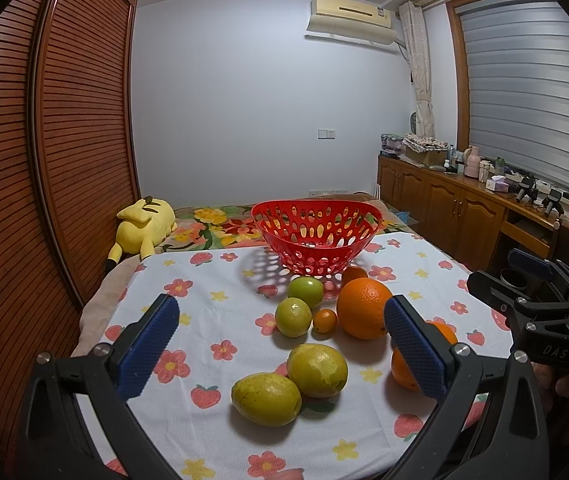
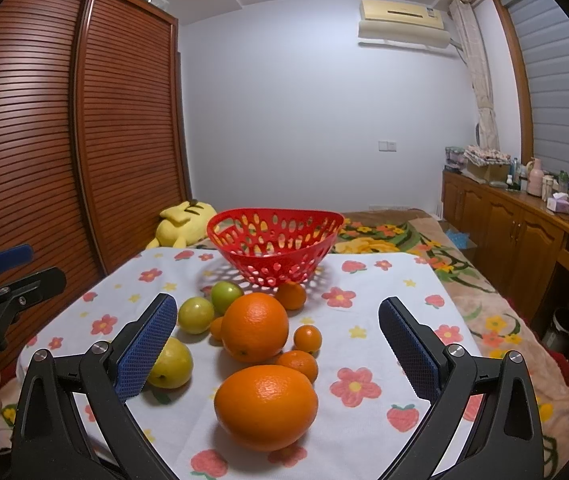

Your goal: Organize fruits

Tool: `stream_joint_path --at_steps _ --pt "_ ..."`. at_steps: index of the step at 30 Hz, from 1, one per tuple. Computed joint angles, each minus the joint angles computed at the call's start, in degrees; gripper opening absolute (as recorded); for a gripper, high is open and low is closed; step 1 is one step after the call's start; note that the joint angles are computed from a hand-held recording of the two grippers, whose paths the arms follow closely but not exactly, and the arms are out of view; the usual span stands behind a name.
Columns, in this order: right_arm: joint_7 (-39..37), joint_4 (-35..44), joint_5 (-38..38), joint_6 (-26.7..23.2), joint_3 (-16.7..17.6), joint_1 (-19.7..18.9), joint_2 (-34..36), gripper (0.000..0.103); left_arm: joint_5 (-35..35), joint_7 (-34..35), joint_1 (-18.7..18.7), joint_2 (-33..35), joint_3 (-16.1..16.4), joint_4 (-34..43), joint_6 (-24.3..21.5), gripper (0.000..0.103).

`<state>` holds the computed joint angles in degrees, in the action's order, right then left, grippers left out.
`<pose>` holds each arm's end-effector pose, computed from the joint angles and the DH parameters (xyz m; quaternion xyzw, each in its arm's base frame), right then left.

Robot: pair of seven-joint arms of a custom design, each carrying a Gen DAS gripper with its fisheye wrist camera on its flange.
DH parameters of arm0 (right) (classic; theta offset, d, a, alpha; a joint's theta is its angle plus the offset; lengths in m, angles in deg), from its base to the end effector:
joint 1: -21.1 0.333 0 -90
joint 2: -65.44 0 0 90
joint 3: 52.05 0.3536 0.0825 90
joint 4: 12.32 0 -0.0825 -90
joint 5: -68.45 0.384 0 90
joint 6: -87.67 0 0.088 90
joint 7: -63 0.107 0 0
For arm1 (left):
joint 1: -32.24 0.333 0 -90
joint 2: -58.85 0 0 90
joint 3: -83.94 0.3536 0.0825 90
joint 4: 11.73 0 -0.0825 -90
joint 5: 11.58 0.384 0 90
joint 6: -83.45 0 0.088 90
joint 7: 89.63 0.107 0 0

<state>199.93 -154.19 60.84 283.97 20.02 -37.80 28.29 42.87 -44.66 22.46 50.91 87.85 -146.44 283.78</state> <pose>0.4547 0.2166 0.5100 -0.5489 0.6053 -0.4064 0.4088 0.4751 -0.1450 0.5456 -0.4564 0.7002 -0.4614 0.2975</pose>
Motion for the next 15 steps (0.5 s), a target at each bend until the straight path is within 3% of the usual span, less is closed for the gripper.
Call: stream_joint_path --at_steps 15 --pt "-0.2 0.44 -0.39 -0.4 0.34 0.02 0.55 0.103 3.49 -3.2 -0.85 -0.05 1.2 0.69 -0.37 0.103"
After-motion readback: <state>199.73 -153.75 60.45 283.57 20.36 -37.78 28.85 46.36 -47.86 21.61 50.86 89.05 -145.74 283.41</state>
